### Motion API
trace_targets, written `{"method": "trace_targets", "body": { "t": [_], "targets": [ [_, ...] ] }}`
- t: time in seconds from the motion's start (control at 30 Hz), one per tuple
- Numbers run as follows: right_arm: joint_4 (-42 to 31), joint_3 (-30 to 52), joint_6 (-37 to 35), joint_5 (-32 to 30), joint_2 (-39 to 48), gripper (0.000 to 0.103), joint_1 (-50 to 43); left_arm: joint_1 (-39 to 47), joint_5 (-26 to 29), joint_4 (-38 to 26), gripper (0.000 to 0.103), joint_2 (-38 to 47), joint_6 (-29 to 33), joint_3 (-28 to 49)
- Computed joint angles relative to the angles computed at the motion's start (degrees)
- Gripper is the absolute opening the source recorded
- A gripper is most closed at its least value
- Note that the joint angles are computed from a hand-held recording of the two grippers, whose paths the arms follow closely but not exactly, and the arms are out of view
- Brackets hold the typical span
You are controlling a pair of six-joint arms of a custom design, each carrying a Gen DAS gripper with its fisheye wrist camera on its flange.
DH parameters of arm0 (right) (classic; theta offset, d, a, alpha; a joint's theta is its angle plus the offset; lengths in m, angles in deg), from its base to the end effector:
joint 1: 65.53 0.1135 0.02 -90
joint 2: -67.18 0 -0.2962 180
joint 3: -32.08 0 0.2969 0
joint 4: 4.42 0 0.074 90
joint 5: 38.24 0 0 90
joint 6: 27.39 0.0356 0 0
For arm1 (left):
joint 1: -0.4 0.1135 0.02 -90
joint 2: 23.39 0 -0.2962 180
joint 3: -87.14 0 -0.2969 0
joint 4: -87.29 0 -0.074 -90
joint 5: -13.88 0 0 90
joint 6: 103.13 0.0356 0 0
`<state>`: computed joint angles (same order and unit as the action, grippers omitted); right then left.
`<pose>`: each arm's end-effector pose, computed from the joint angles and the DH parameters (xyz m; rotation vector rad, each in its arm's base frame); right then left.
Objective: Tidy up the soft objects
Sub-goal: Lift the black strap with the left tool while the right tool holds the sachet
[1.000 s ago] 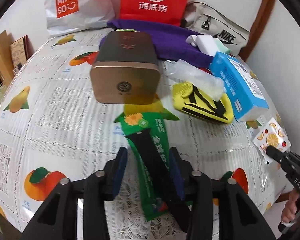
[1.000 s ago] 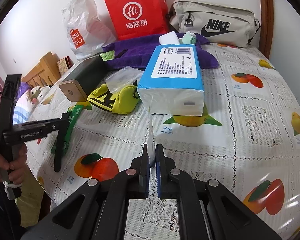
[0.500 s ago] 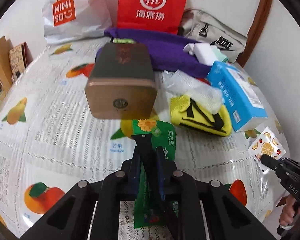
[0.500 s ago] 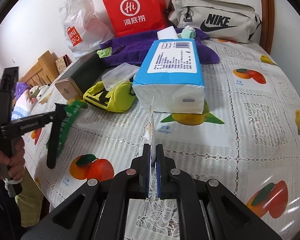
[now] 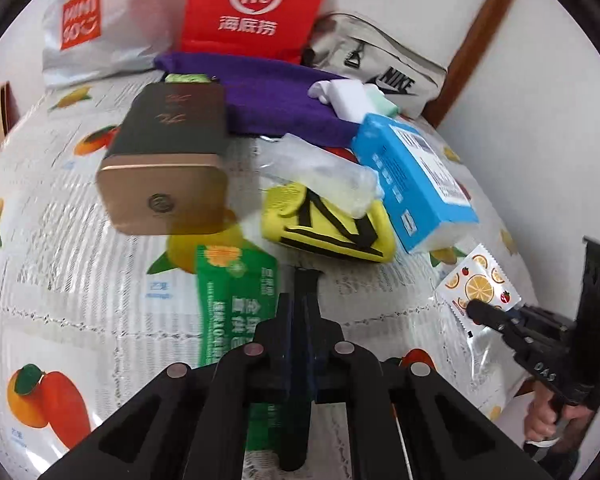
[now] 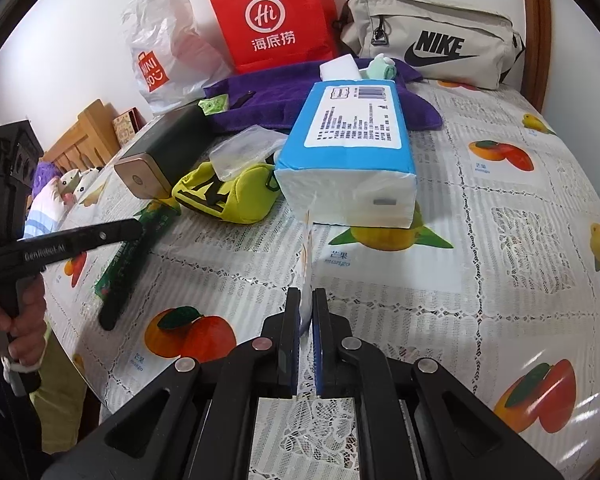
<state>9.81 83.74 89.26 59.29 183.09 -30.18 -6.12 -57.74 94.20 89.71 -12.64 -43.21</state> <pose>0.2871 0.1979 0.0288 -0.1278 2.4570 0.3221 0.3249 -0.0484 0.0304 0.2786 2.5280 -0.4506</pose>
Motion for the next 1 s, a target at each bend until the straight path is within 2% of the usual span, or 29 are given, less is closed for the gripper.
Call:
{"method": "trace_targets", "body": {
  "t": [0.2, 0.33, 0.37, 0.43, 0.5, 0.57, 0.7, 0.73, 0.8, 0.9, 1.0],
  "targets": [
    [0.1, -1.0, 0.0, 0.5, -1.1, 0.006, -0.2, -0.4, -3.9, -2.0, 0.006, -0.3, 1.3, 0.3],
    [0.4, -0.9, 0.3, 0.3, -0.7, 0.006, -0.4, -0.1, -3.5, -3.0, 0.007, -0.6, 2.9, -0.4],
    [0.4, -0.8, 0.3, 0.3, -0.6, 0.006, -0.4, -0.3, -3.0, -3.2, 0.009, -0.7, 3.1, -0.5],
    [0.2, -0.4, 0.2, 0.1, 0.0, 0.006, -0.4, -1.2, -2.4, -3.1, 0.033, -0.4, 3.5, -0.6],
    [0.4, -0.3, 0.4, -0.1, 0.4, 0.006, -0.3, -3.3, -5.6, -2.6, 0.039, 0.3, 3.1, -0.4],
    [0.7, -0.3, 0.5, -0.2, 0.6, 0.006, -0.2, -4.4, -8.1, -2.6, 0.039, 1.0, 2.8, 0.1],
    [1.3, -1.0, 0.4, 0.0, 0.2, 0.006, -0.2, -4.7, -8.6, -2.0, 0.039, 1.7, 3.2, 0.3],
    [1.3, -1.1, 0.4, 0.0, 0.3, 0.006, -0.3, -5.0, -8.7, -2.1, 0.027, 1.4, 3.9, 0.1],
    [1.4, -1.0, 0.4, -0.2, 0.5, 0.007, -0.7, -5.5, -8.5, -2.4, 0.017, 1.1, 4.9, 0.0],
    [1.7, -0.6, 0.1, -0.7, 1.0, 0.008, -1.1, -6.8, -10.1, -2.2, 0.019, 1.8, 6.1, 0.1],
    [1.4, 0.2, -0.5, -0.5, 1.4, 0.009, -1.0, -7.1, -9.5, -3.3, 0.032, 0.9, 6.4, 0.0]
  ]
}}
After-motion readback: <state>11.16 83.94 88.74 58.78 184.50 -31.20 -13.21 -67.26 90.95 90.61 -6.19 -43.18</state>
